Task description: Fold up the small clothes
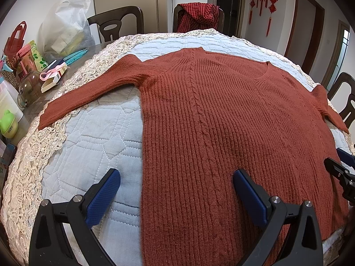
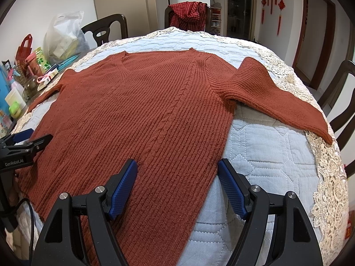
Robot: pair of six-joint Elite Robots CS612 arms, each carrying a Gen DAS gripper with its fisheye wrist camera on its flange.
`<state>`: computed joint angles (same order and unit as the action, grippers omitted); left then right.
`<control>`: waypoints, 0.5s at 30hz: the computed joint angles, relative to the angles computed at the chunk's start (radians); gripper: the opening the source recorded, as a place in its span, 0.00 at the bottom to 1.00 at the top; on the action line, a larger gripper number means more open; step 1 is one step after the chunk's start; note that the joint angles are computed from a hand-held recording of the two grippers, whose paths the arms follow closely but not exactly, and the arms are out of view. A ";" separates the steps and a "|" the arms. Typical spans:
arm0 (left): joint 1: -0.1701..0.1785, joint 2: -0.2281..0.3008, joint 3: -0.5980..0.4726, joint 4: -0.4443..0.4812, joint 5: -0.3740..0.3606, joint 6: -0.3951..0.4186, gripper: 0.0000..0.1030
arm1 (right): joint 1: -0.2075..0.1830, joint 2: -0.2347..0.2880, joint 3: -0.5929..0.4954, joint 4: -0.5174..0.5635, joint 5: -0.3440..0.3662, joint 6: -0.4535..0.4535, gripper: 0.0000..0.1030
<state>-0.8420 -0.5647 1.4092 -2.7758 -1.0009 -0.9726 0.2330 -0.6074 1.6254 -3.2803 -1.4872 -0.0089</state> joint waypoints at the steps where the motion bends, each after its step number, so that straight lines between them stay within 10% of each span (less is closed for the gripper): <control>1: 0.001 0.000 -0.001 0.002 -0.003 0.000 1.00 | 0.000 0.000 -0.001 0.001 0.001 0.004 0.73; 15: 0.008 0.001 -0.003 0.001 -0.024 0.006 1.00 | 0.000 -0.020 0.005 0.056 0.003 0.003 0.73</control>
